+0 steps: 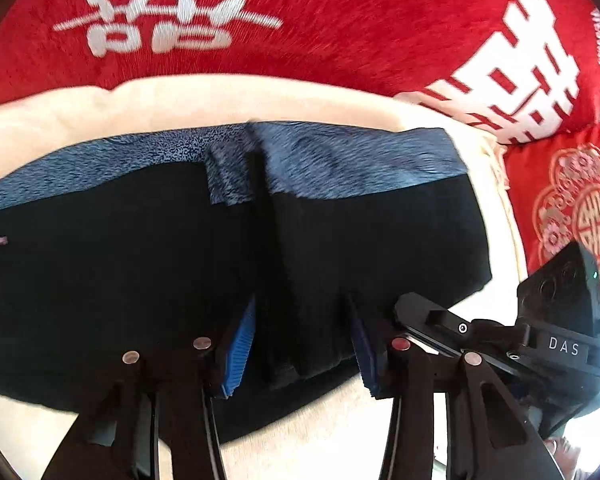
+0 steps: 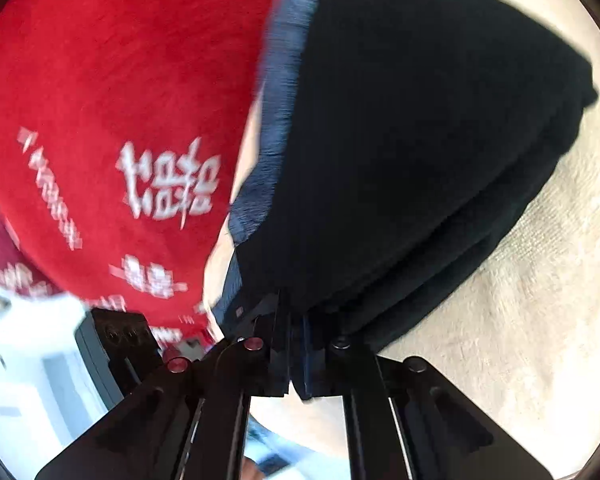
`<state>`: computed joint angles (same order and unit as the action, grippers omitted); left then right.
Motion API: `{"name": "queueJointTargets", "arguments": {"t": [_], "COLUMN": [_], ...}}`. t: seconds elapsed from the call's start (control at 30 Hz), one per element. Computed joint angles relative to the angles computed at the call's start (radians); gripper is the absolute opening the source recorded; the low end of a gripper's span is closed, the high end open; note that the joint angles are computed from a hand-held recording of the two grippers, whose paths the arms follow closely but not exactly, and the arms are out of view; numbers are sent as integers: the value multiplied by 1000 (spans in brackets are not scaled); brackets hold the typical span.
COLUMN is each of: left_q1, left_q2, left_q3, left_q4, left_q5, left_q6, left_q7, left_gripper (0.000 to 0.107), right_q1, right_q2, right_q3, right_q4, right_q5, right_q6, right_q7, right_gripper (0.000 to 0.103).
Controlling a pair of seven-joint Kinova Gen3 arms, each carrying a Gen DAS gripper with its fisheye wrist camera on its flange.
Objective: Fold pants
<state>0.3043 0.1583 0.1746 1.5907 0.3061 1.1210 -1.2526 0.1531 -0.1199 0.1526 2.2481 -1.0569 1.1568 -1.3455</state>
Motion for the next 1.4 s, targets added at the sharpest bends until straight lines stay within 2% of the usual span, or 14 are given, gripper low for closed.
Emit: {"name": "queueJointTargets", "arguments": {"t": [0.1, 0.2, 0.27, 0.33, 0.5, 0.57, 0.6, 0.7, 0.87, 0.97, 1.13, 1.2, 1.27, 1.4], "left_q1": [41, 108, 121, 137, 141, 146, 146, 158, 223, 251, 284, 305, 312, 339], "left_q2": [-40, -21, -9, -18, -43, -35, -25, 36, 169, 218, 199, 211, 237, 241], "left_q3": [9, 1, 17, 16, 20, 23, 23, 27, 9, -15, -20, -20, -18, -43], "left_q4": [15, 27, 30, 28, -20, -68, -89, -169, -270, -284, -228, -238, -264, -312], "left_q5": [-81, -189, -253, -298, -346, -374, -378, -382, -412, -423, -462, -487, -485, -496], "left_q6": [1, -8, -2, -3, 62, 86, 89, 82, 50, 77, 62, 73, 86, 146], "left_q7": [64, 168, 240, 284, 323, 337, 339, 322, 325, 352, 345, 344, 340, 412], "left_gripper": [47, 47, 64, 71, 71, 71, 71, 71, 71, 71, 71, 72, 80, 80], "right_q1": [13, 93, 100, 78, 85, 139, 179, 249, 251, 243, 265, 178, 86, -60], "right_q2": [-15, 25, 59, 69, 33, 22, 35, 158, 390, 508, 471, 443, 429, 314], "right_q3": [-19, -133, -195, -207, -160, -132, -129, -116, -11, 14, -41, 10, 49, 72], "right_q4": [-24, -25, -48, -113, -277, -350, -388, -482, -514, -553, -589, -608, -614, -595], "right_q5": [57, 89, 126, 184, 279, 313, 330, 332, 207, 152, 184, 265, 346, 508], "right_q6": [39, 16, -17, 14, 194, 210, 200, 203, 229, 321, 382, 319, 237, 123], "right_q7": [-10, -9, -1, 6, 149, 191, 197, 214, 264, 286, 272, 264, 264, 168], "right_gripper": [5, 5, 5, 8, 32, 66, 71, 70, 52, 38, 34, 34, 46, 55]}}
